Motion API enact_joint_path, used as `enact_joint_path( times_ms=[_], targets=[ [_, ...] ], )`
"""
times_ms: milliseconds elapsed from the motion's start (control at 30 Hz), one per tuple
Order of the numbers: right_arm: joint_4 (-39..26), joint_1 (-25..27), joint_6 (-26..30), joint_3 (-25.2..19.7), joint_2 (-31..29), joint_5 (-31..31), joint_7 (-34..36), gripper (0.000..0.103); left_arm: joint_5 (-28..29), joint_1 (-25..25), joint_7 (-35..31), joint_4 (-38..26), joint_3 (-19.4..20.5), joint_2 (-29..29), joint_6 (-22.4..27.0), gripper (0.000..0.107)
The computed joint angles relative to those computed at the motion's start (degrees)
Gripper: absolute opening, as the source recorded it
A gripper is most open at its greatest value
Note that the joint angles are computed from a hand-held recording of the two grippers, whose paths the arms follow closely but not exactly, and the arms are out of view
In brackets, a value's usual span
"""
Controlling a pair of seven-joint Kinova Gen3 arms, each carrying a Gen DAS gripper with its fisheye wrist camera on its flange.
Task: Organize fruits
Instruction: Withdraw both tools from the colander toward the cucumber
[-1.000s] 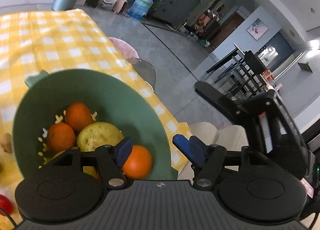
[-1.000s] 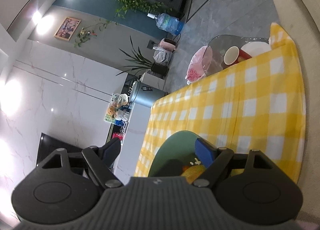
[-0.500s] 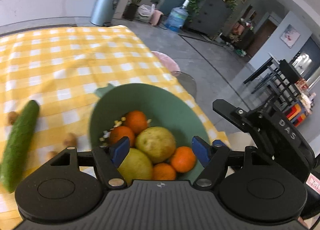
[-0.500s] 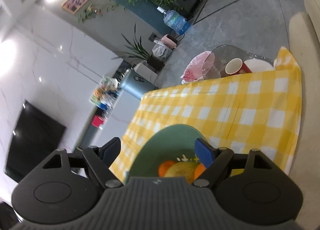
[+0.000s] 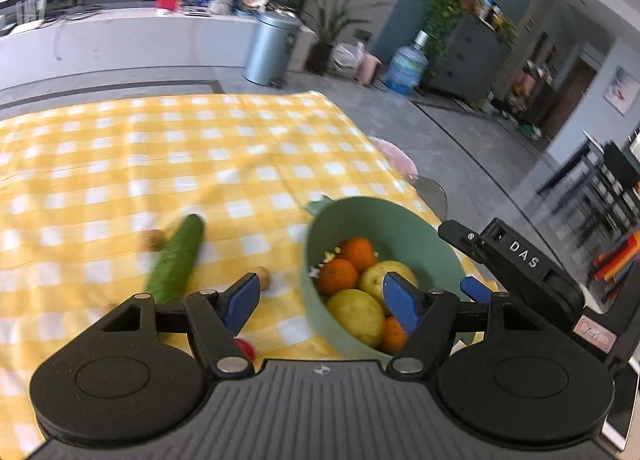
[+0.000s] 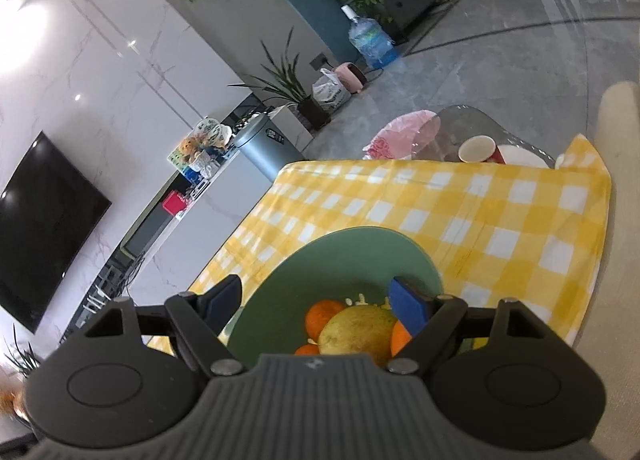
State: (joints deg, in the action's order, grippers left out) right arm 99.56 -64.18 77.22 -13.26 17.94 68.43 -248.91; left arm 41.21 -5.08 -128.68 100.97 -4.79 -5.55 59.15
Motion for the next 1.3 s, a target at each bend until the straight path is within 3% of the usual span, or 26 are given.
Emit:
enact_joint_path(
  times_ms=[267, 400, 567, 667, 767, 833, 900, 967, 1100, 1200, 1300],
  targets=[
    [-4.33, -1.17, -1.59, 0.24, 1.79, 3.22, 9.32, 0.074, -1.97, -2.5, 0.77, 2.23, -4.14, -4.67, 0.41, 0.083],
    [-4.2, -0.94, -7.23, 0.7, 2.13, 5.96, 11.73, 0.069, -1.22, -4.44, 1.1, 2.6, -7.33, -4.79, 1.36, 0.083],
    [-5.34, 0.47, -15.67, 1.59, 2.72, 5.12, 18.58, 0.036, 3.22, -7.8, -2.67, 3.78, -10.36, -2.92, 1.85, 0.083],
    [-6.42, 1.08, -22.12, 3.75, 2.61, 0.73, 24.83, 0.03, 4.4, -9.92, -3.91, 4.43, -10.04, -1.28, 1.53, 0.083],
    [-7.38, 8.47, -28.67, -1.65, 2.65, -4.68, 31.82, 0.03, 4.01, -11.63, -4.13, 5.06, -8.95, 0.18, 0.92, 0.083],
    [-9.65, 13.63, -29.66, -6.87, 4.47, -8.23, 36.48, 0.03, 3.75, -12.63, -4.12, 5.32, -8.39, 1.16, 0.82, 0.083],
    [-13.45, 17.66, -26.93, -12.17, 7.58, -11.23, 41.14, 0.03, 3.95, -13.81, -4.76, 5.43, -8.26, 2.05, 1.34, 0.083],
    [-18.35, 19.0, -22.27, -14.35, 10.54, -15.16, 45.81, 0.03, 4.36, -14.94, -5.85, 5.64, -8.13, 2.72, 1.74, 0.083],
    [-25.68, 16.47, -17.5, -10.36, 13.69, -21.73, 55.13, 0.03, 3.92, -16.39, -6.59, 5.58, -7.39, 3.59, 2.19, 0.083],
    [-27.96, 12.33, -18.13, -2.78, 14.55, -28.44, 60.01, 0.03, 3.96, -17.15, -6.9, 5.73, -7.08, 3.85, 2.15, 0.083],
    [-27.15, 7.96, -21.0, 5.18, 14.07, -30.76, 58.58, 0.029, 4.16, -17.93, -6.86, 5.8, -7.04, 4.45, 2.44, 0.083]
  ],
)
